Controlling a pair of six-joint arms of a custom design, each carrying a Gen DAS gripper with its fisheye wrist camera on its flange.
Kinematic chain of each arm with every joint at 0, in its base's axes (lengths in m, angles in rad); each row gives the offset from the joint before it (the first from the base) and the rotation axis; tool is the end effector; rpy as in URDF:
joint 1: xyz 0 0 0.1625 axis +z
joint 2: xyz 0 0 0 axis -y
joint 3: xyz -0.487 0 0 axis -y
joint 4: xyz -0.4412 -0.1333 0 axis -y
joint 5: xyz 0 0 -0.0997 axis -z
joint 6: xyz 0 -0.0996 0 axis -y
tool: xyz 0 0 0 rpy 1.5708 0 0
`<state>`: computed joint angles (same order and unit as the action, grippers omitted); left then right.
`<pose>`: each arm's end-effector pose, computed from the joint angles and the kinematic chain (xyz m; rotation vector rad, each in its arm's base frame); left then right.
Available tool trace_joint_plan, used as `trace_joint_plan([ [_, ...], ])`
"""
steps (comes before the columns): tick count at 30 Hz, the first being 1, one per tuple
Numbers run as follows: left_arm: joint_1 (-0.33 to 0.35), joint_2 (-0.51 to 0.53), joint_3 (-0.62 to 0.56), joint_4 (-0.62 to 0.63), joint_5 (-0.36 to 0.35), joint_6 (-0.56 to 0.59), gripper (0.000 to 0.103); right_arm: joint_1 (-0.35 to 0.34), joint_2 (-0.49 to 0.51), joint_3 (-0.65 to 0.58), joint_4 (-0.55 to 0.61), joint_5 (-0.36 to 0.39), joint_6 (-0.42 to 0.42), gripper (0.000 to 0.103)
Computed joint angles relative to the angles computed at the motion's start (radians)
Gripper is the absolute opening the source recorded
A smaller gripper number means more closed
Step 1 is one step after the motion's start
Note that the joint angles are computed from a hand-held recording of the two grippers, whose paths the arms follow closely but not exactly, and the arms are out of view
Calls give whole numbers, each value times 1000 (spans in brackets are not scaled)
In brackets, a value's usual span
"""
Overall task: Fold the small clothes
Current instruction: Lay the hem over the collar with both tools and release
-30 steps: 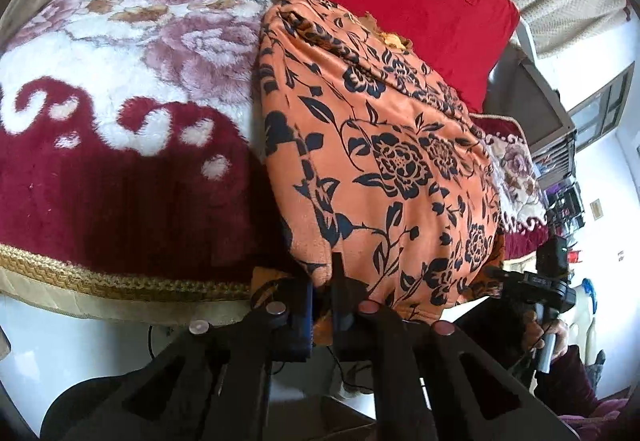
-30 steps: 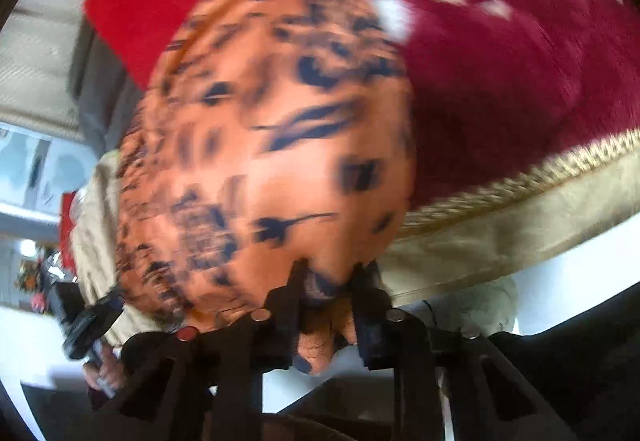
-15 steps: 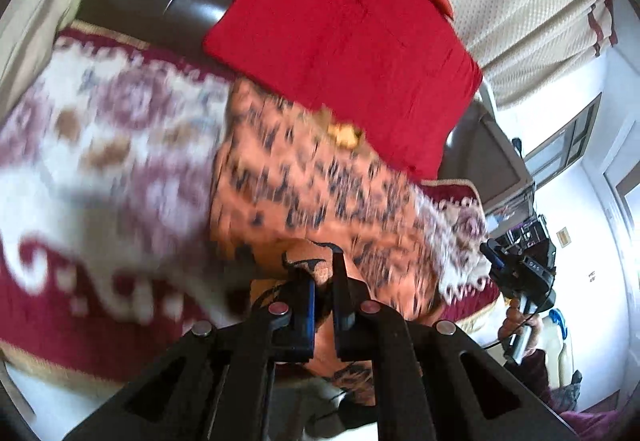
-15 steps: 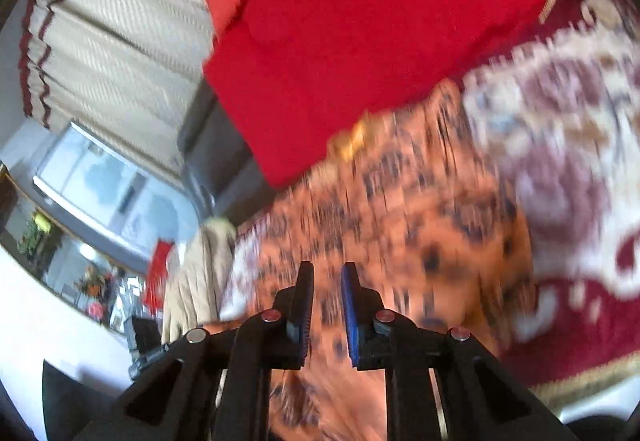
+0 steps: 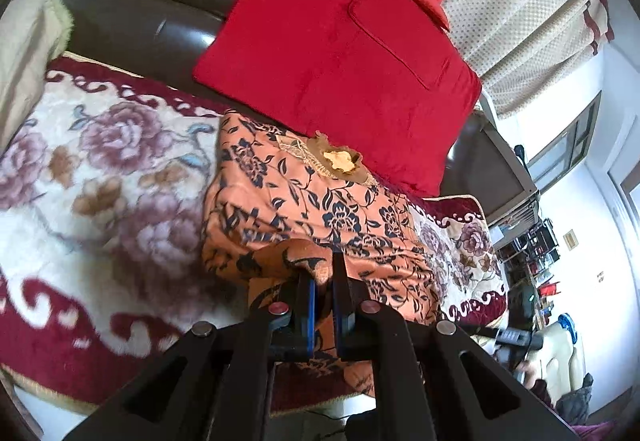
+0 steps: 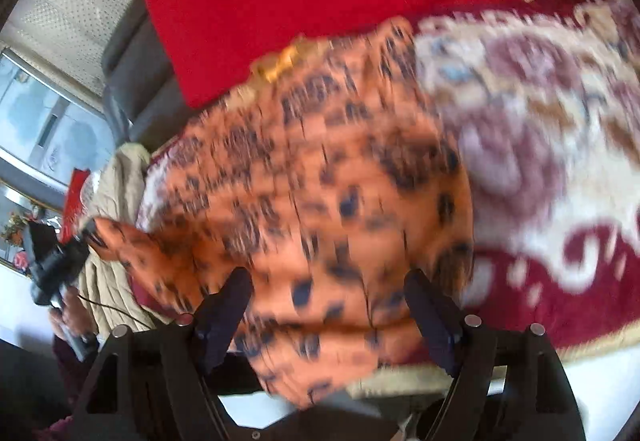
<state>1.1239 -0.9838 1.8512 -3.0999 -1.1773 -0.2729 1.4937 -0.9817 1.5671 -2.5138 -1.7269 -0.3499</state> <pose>-0.1437 -0.6966 0.2202 0.0524 2.8122 -1.0991 0.0585 -0.7729 0.2664 0.3512 -2.8579 0.4608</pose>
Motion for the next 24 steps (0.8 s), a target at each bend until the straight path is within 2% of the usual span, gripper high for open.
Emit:
trace_joint_plan([
  [4, -29, -27, 59, -23, 38, -6, 7, -25, -27, 97, -22, 22, 100, 82],
  [6, -44, -37, 88, -40, 53, -1, 7, -22, -16, 98, -23, -9, 196, 82],
  [8, -53, -43, 110, -55, 58, -1, 7, -21, 0, 84, -8, -46, 337, 82],
  [9, -56, -45, 121, -63, 60, -4, 7, -26, 6, 81, -20, -39, 383, 82],
  [10, -58, -48, 130, -69, 61, -8, 7, -21, 14, 82, -49, -67, 419, 82],
  [12, -55, -54, 147, -85, 52, -19, 7, 4, 30, 79, -60, -176, 391, 82],
  [16, -44, -63, 163, -94, 44, -31, 7, 5, -2, 110, -27, -259, 326, 79],
  [19, -32, -61, 165, -105, 30, -30, 7, -9, -66, 159, -65, -356, 283, 79],
  [20, -29, -58, 163, -105, 28, -31, 7, -20, -85, 169, -68, -339, 276, 80],
  [24, -23, -48, 154, -104, 21, -44, 7, -85, -137, 179, -9, -155, 322, 81],
])
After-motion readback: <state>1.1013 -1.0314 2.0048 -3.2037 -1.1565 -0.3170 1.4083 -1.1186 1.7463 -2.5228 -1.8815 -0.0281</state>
